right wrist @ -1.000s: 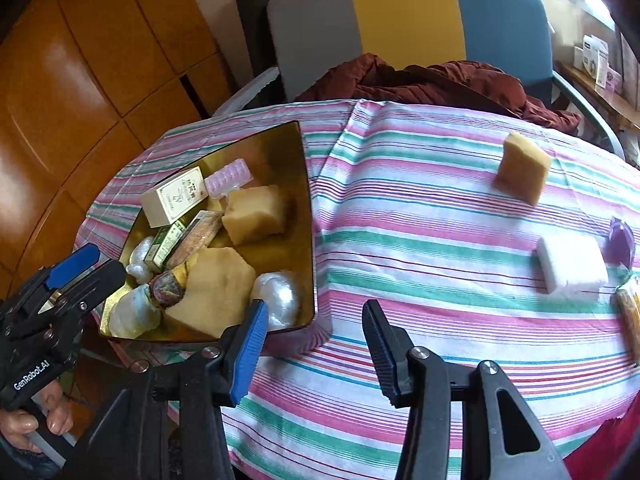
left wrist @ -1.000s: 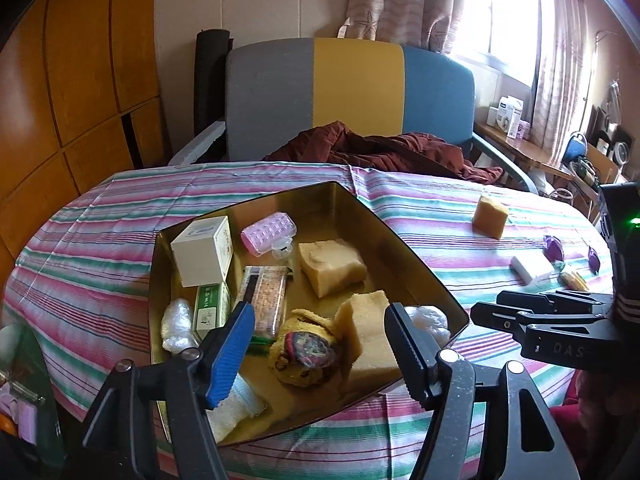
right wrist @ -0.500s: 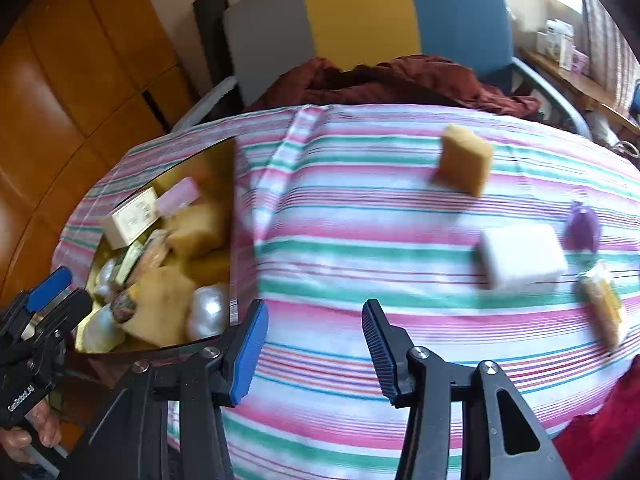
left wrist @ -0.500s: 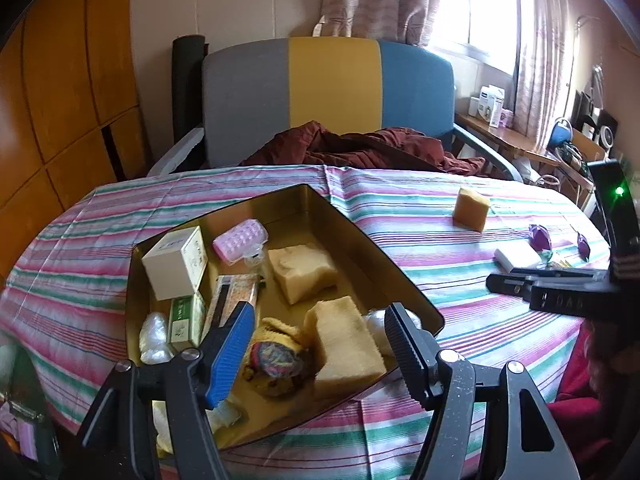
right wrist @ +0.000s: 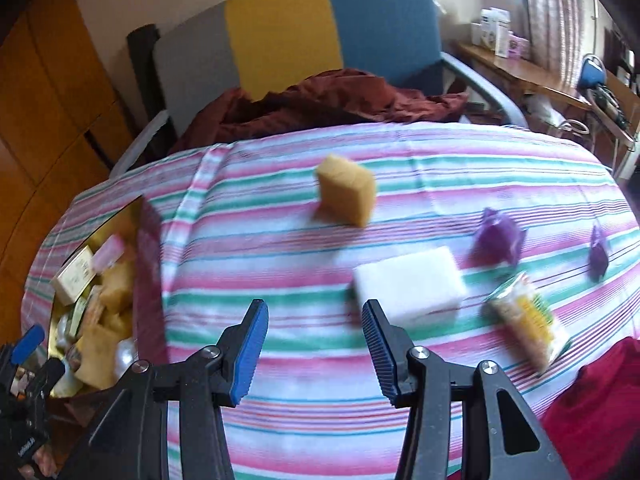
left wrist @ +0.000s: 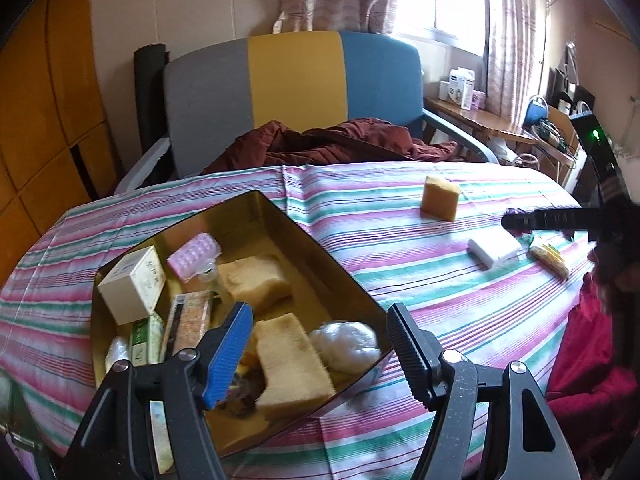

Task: Organize objects
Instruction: 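Move both tools back toward the white block and yellow sponge, then grasp the yellow sponge with the left tool while the right tool grasps the white block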

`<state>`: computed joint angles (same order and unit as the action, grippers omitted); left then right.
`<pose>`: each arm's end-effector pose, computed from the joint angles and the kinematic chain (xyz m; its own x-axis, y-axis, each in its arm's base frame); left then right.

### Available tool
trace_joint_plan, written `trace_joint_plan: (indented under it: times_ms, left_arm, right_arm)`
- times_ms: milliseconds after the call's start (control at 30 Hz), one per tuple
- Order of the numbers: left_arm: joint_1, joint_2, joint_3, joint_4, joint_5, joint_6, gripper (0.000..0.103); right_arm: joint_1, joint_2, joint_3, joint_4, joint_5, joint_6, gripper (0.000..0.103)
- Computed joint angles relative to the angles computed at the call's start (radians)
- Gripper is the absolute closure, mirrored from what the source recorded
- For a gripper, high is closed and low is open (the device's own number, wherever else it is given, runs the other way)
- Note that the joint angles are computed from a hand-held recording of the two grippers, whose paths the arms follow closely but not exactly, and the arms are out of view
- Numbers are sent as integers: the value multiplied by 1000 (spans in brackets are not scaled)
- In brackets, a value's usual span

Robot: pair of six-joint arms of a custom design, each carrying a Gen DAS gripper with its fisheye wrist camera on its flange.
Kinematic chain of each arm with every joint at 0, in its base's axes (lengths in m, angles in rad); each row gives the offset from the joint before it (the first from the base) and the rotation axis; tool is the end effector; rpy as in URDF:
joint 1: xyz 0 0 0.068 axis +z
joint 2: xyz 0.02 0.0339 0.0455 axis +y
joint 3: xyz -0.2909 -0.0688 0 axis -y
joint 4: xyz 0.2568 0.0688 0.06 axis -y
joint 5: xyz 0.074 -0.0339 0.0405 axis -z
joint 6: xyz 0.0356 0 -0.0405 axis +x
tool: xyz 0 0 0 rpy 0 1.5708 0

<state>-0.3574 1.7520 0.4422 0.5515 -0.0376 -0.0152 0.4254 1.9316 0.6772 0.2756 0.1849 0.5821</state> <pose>0.2592 -0.0954 0.0917 -0.6491 0.2262 -0.7263 0.3142 0.9492 0.0148 0.2946 0.1263 0.0698 -0.8030 0.2295 -0.5500 0.1548 0.9715 0.1794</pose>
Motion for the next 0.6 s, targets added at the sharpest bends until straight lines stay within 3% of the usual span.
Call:
trace_joint_plan:
  times_ms: [300,533,600]
  left_arm:
    - [-58,66,88,-47,1,-11,32]
    - [-100,127,190,-111,1,-21,32]
    - [-109,151,241,-150,12,-36,32]
  right_arm:
    - [-186,42,12,61,-35,-92,54]
    - [-312,140,-25,187,-129,-53,54]
    - [-324,163,-10,171,-157,-51,54]
